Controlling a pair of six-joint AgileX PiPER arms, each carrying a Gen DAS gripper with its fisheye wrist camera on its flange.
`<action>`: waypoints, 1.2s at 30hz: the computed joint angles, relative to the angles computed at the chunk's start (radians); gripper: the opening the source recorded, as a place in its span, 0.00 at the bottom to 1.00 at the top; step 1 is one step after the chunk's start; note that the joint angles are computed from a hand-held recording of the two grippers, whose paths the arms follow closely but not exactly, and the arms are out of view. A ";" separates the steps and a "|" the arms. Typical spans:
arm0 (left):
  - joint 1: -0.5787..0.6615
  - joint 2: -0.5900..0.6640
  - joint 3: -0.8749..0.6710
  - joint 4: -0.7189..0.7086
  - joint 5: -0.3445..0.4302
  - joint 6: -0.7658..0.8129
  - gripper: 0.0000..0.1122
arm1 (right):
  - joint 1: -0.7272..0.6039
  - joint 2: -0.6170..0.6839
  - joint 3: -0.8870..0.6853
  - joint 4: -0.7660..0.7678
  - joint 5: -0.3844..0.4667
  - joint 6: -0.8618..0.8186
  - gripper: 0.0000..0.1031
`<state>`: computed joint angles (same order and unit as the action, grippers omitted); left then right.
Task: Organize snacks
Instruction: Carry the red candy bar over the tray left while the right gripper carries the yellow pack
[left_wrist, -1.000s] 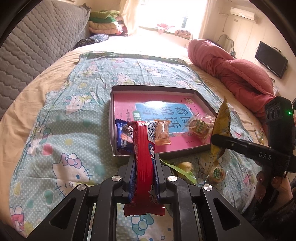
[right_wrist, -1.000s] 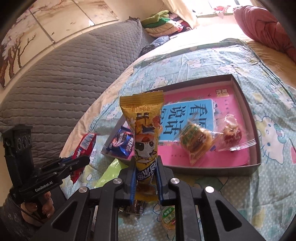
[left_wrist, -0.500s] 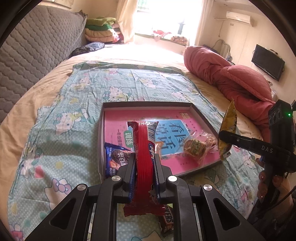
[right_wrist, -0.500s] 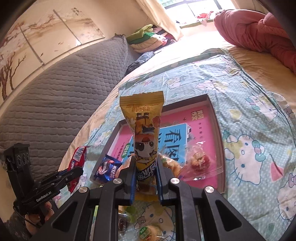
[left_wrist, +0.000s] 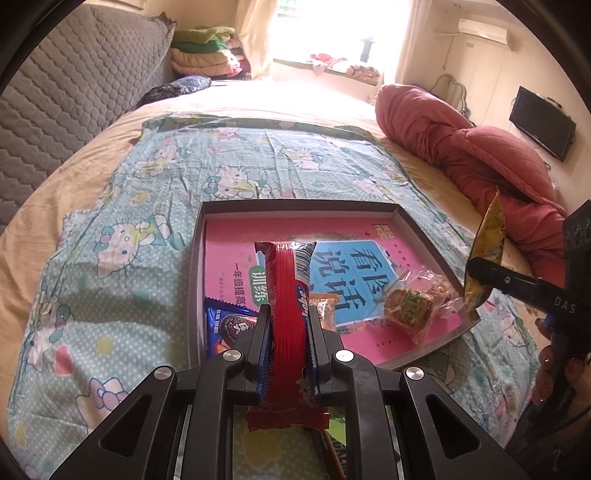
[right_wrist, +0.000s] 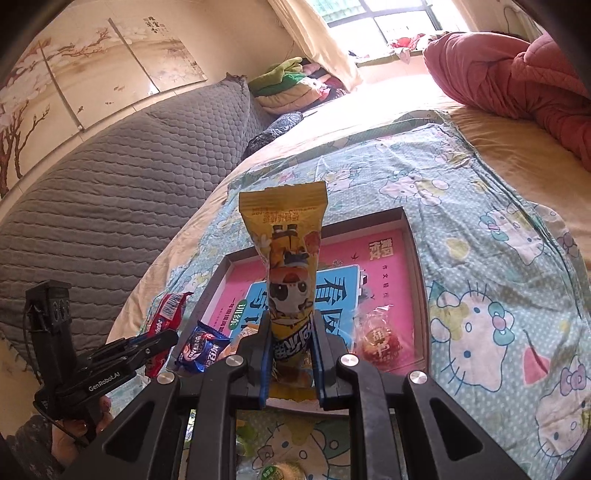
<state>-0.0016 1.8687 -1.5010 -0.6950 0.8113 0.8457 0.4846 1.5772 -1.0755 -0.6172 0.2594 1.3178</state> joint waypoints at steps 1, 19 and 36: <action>-0.007 0.007 -0.001 0.009 -0.009 -0.003 0.15 | -0.002 0.001 0.000 -0.007 0.001 0.007 0.18; -0.070 0.081 -0.019 0.061 -0.019 -0.025 0.15 | -0.017 0.036 -0.025 0.086 0.015 -0.083 0.18; -0.066 0.120 -0.063 0.023 0.062 -0.033 0.15 | -0.008 0.073 -0.057 0.121 0.034 -0.143 0.18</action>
